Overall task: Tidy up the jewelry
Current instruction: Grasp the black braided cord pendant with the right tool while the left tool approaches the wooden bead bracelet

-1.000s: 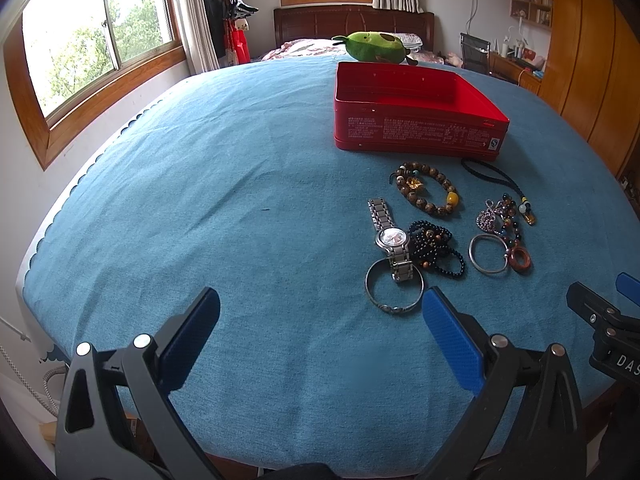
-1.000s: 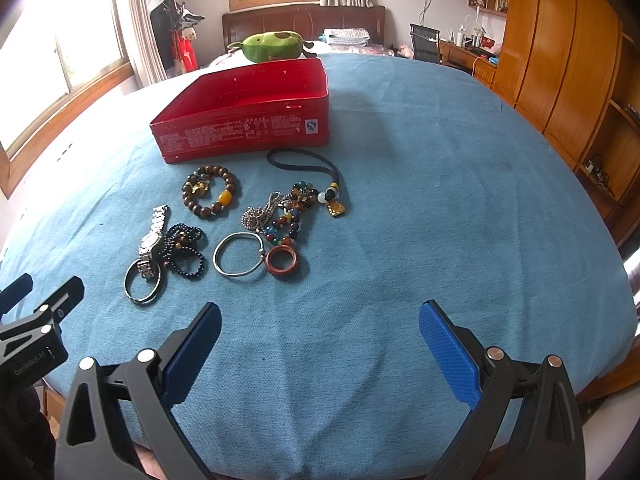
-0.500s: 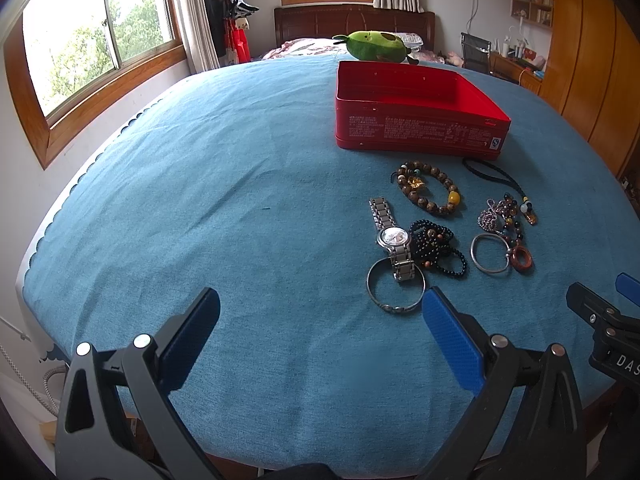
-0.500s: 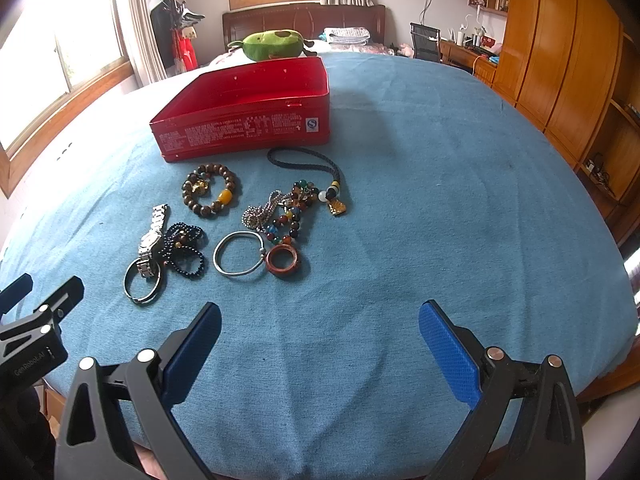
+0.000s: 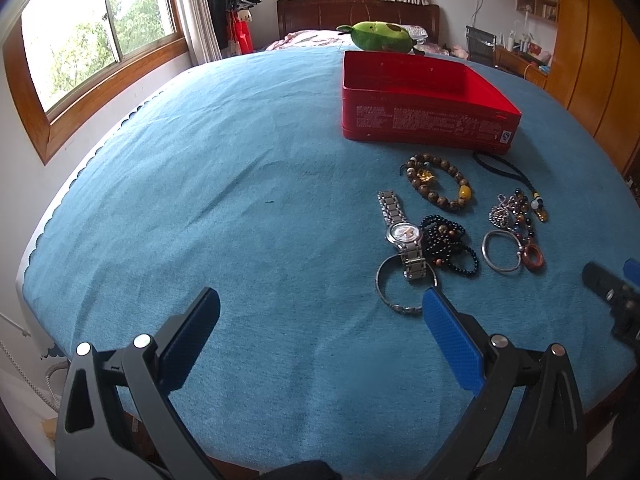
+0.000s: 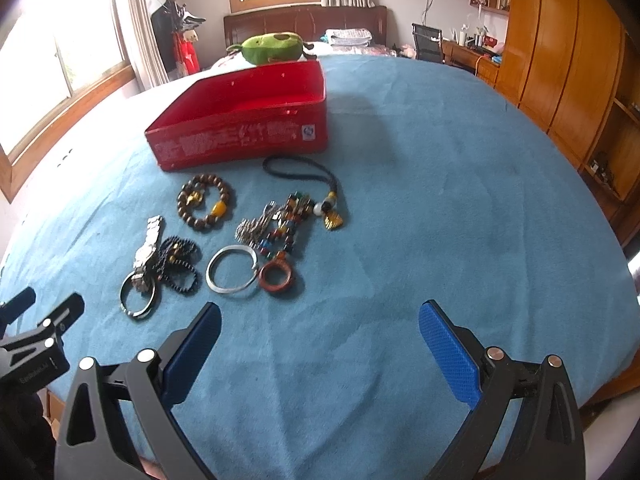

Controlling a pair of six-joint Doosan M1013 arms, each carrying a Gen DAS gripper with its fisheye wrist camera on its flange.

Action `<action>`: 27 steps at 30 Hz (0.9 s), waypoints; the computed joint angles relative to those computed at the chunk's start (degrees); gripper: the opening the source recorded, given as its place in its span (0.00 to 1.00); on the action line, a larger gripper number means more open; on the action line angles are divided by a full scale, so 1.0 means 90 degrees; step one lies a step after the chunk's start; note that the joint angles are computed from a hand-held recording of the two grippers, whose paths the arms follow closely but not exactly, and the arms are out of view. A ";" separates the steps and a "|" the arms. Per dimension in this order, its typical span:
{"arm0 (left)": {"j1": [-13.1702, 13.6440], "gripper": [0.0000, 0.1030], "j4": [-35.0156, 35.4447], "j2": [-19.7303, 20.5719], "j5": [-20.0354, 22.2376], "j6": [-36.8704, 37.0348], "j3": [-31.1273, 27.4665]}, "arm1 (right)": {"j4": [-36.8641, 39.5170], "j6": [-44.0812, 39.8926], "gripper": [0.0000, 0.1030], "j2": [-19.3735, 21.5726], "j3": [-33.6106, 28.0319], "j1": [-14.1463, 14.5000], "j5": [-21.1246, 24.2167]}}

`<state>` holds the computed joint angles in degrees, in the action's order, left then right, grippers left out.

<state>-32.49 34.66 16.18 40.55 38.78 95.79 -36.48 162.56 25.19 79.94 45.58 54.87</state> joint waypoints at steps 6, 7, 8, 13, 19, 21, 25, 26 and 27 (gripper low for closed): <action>0.0156 0.97 -0.0488 0.0084 -0.0174 0.0366 -0.0092 | 0.0590 -0.0468 0.96 -0.0067 0.0061 -0.0300 -0.0587; 0.0190 0.97 -0.0632 0.0087 -0.0258 0.0500 -0.0099 | 0.0780 -0.0587 0.96 -0.0085 0.0097 -0.0368 -0.0750; 0.0241 0.97 -0.0886 0.0093 -0.0353 0.0734 -0.0113 | 0.0959 -0.0685 0.96 -0.0092 0.0116 -0.0419 -0.0870; 0.0423 0.97 -0.1910 0.0213 -0.0450 0.1554 -0.0290 | 0.1546 -0.1165 0.96 -0.0104 0.0208 -0.0630 -0.1346; 0.0555 0.97 -0.2610 0.0394 -0.0324 0.2212 -0.0593 | 0.1911 -0.1608 0.95 -0.0091 0.0191 -0.0849 -0.1727; 0.0541 0.97 -0.2532 0.0483 -0.0214 0.2288 -0.0757 | 0.2162 -0.1905 0.91 -0.0041 0.0108 -0.0943 -0.1748; 0.0623 0.96 -0.2957 0.0662 -0.0039 0.2633 -0.1094 | 0.2610 -0.2495 0.83 0.0107 -0.0122 -0.1106 -0.1639; 0.0650 0.96 -0.3101 0.0724 0.0000 0.2725 -0.1195 | 0.2746 -0.2624 0.81 0.0142 -0.0171 -0.1158 -0.1628; 0.0664 0.96 -0.3164 0.0791 0.0067 0.2771 -0.1300 | 0.2842 -0.2699 0.78 0.0161 -0.0196 -0.1191 -0.1621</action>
<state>-26.52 6.18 23.30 41.15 63.72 84.09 -10.90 138.27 26.64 78.18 34.86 40.28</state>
